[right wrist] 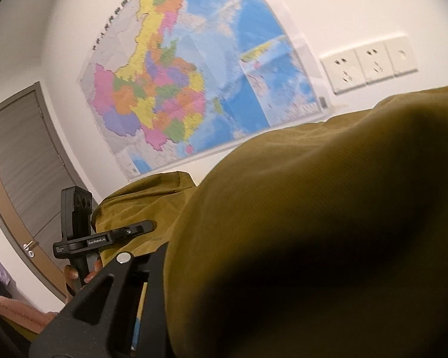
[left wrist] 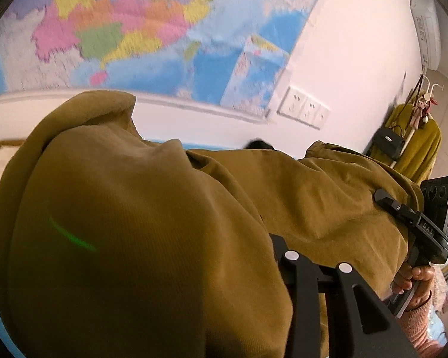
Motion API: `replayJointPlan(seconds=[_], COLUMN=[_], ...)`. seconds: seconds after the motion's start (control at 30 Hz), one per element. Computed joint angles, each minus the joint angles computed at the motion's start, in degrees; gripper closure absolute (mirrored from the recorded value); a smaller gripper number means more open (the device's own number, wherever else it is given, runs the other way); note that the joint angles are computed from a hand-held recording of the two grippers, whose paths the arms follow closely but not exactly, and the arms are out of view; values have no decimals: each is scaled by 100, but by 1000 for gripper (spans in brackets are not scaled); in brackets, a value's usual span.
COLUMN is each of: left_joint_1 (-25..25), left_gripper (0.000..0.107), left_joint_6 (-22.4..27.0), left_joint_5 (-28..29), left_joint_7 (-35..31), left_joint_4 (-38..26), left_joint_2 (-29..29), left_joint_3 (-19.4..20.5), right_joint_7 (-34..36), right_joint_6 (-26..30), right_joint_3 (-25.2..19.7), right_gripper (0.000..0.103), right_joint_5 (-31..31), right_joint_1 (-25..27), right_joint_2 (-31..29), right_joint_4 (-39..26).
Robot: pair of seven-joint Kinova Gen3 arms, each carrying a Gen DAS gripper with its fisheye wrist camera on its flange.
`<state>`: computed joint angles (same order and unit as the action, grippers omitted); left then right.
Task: Fold large clothes
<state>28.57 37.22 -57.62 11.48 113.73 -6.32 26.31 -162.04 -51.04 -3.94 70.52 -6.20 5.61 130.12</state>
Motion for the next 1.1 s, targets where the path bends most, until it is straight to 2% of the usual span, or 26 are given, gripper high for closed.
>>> replayJointPlan(seconds=[0.13, 0.3, 0.53, 0.77, 0.93, 1.03, 1.1], left_joint_1=[-69, -344, -904, -1514, -1892, -2134, -2267], left_gripper=[73, 73, 74, 75, 75, 76, 76], left_joint_6=[325, 688, 818, 1542, 1564, 1422, 1242], left_joint_5=[-30, 90, 422, 764, 1049, 1070, 1192], left_joint_7=[-79, -311, -675, -1418, -1940, -2309, -2548], left_joint_4=[-36, -94, 75, -114, -47, 56, 122], left_joint_2=[-219, -466, -965, -1316, -1624, -1729, -1810], left_joint_3=[38, 164, 172, 219, -122, -376, -679], right_joint_7=[67, -24, 122, -162, -479, -704, -711], right_joint_6=[-152, -51, 119, 428, 644, 784, 822], right_joint_3=[-70, -197, -440, -660, -684, -640, -585], right_gripper=[84, 84, 84, 84, 84, 84, 84], right_joint_5=[-35, 22, -109, -50, 146, 249, 300], right_joint_1=[-63, -255, -715, -1281, -1741, -2031, -2190], right_joint_2=[206, 456, 921, 1469, 1922, 2197, 2343], right_joint_4=[-286, -788, -1320, -2245, -2996, -3476, -3720])
